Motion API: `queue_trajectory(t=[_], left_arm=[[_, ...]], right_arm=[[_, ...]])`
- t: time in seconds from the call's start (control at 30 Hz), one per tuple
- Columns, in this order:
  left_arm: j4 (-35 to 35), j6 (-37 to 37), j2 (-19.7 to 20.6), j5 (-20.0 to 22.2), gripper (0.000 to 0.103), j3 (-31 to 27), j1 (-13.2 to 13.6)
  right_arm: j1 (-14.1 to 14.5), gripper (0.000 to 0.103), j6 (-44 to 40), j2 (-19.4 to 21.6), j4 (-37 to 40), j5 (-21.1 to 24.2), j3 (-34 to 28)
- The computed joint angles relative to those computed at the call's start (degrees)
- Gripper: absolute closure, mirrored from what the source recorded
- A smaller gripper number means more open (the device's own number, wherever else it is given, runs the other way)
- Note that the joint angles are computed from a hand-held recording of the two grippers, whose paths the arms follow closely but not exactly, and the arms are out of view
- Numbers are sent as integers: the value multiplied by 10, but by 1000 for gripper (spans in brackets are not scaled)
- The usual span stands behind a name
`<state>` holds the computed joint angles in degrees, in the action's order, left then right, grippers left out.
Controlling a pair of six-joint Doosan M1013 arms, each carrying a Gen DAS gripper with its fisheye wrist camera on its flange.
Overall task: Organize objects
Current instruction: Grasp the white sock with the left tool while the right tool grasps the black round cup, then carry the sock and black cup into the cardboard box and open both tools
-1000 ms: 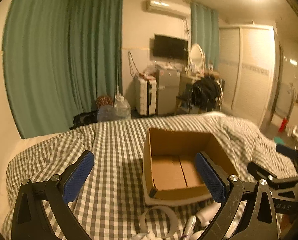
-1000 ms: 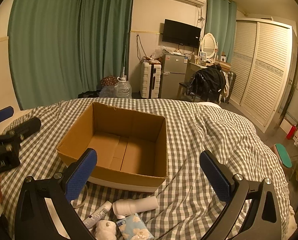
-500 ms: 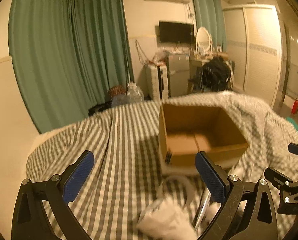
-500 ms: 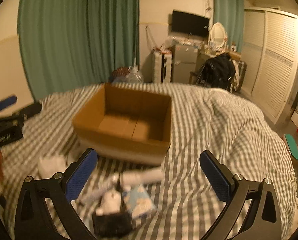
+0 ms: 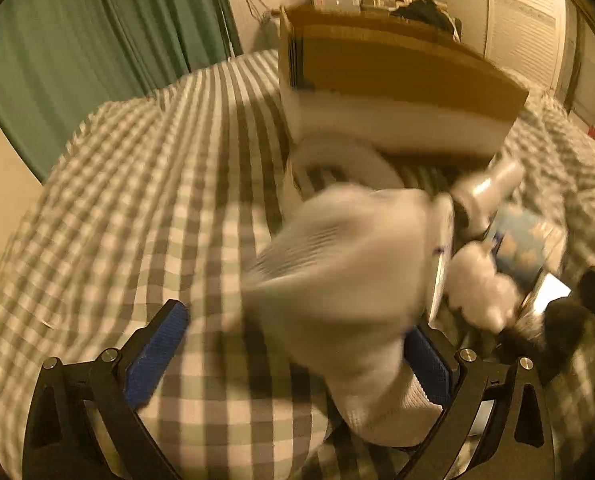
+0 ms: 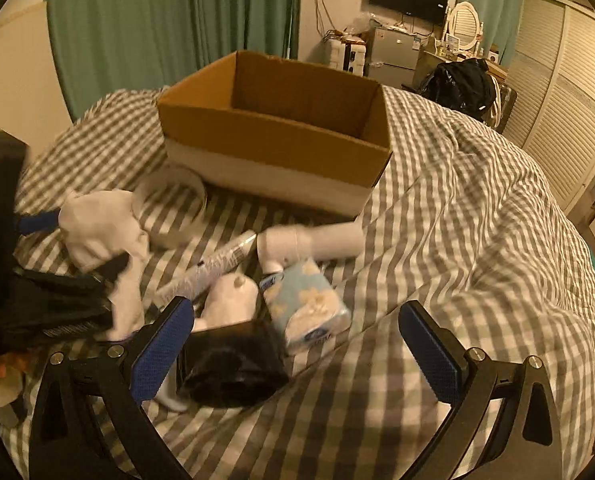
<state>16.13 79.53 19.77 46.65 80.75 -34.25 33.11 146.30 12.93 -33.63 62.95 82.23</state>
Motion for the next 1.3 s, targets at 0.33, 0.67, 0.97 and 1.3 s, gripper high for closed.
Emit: queue_trajectory(t=[0.33, 0.67, 0.97, 1.3], left_arm=[[64, 3, -7, -43, 0, 36, -18], [-36, 76, -37, -80, 30, 53, -7], [-125, 152, -46, -70, 55, 50, 5], [-196, 176, -61, -54, 58, 32, 22]], right_arm=[[2, 4, -68, 14, 66, -1, -4], [-10, 27, -116, 26, 130, -1, -4], [-3, 27, -90, 21, 109, -3, -2], [7, 27, -55, 7, 52, -24, -9]])
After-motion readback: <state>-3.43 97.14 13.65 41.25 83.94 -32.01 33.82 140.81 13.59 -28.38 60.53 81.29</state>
